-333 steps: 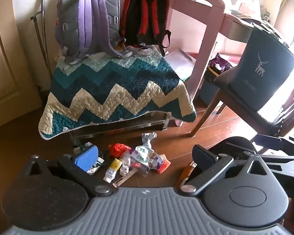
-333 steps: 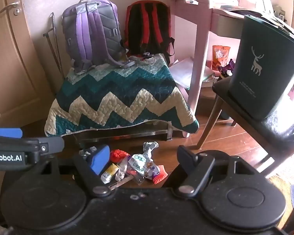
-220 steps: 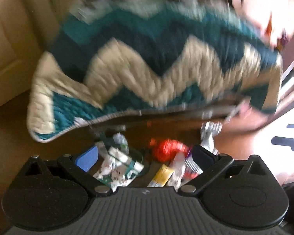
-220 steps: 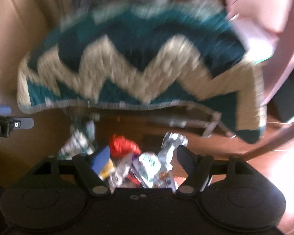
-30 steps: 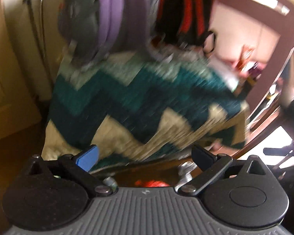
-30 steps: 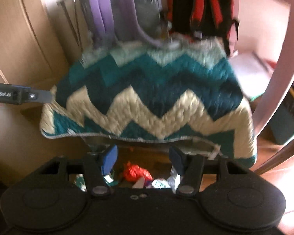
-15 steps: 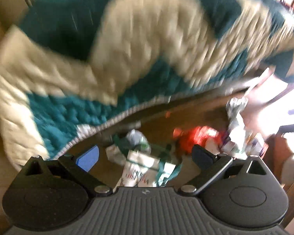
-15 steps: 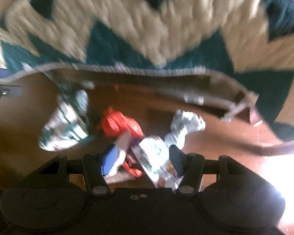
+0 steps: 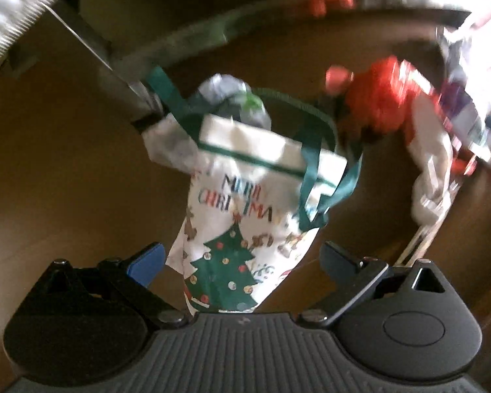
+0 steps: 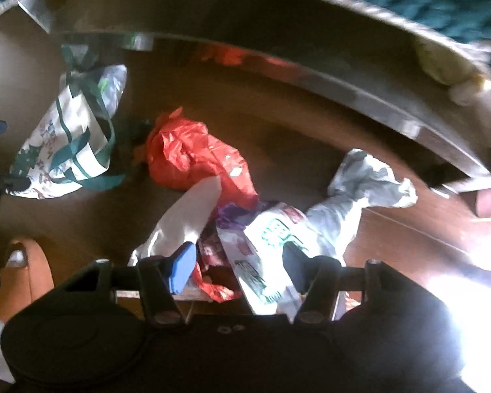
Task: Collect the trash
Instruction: 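Grasp the Merry Christmas tote bag with the left tool while the right tool grasps the snack wrapper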
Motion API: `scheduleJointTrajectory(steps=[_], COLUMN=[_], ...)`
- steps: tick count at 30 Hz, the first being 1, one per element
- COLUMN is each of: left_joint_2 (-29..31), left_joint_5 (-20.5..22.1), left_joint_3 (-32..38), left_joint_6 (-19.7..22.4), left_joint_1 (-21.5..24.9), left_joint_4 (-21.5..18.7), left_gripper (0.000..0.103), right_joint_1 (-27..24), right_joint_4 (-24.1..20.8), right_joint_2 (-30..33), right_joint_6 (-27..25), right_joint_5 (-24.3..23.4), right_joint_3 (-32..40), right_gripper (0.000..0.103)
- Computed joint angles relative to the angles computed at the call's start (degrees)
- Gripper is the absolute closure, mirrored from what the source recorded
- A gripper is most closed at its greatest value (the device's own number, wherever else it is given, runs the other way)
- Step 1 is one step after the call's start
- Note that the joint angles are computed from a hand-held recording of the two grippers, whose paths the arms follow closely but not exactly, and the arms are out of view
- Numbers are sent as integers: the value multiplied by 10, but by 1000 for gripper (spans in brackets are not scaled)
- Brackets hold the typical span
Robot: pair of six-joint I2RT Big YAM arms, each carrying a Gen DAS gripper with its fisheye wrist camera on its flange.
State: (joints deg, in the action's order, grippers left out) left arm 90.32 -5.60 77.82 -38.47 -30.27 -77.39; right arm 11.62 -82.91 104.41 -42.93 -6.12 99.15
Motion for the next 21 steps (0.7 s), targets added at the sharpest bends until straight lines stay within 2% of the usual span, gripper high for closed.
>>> scheduleJointTrajectory(steps=[7, 10, 12, 14, 16, 18, 20, 21], left_joint_2=[25, 30, 32, 35, 36, 36, 32, 31], left_joint_5=[-17, -15, -9, -5, -3, -9, -3, -2], left_joint_3=[-33, -39, -44, -47, -48, -47, -51, -51], left_joint_6=[50, 52, 46, 44, 41, 34, 21, 18], left_joint_1=[-19, -20, -19, -18, -18, -19, -17, -18], left_joint_4=[14, 17, 23, 23, 23, 21, 27, 27], left_gripper=[2, 3, 10, 23, 31, 40, 53, 57], right_joint_1=[17, 20, 20, 21, 21, 22, 22, 21], right_joint_4=[38, 45, 55, 65, 66, 69, 64, 64], right_joint_2=[28, 37, 39, 38, 40, 38, 37, 33], right_joint_6=[25, 41, 42, 42, 43, 45, 42, 39], right_joint_5=[39, 51, 58, 63, 61, 66, 65, 68], right_joint_3=[-10, -12, -17, -23, -23, -26, -24, -26], right_gripper=[45, 45, 46, 47, 49, 55, 71, 71])
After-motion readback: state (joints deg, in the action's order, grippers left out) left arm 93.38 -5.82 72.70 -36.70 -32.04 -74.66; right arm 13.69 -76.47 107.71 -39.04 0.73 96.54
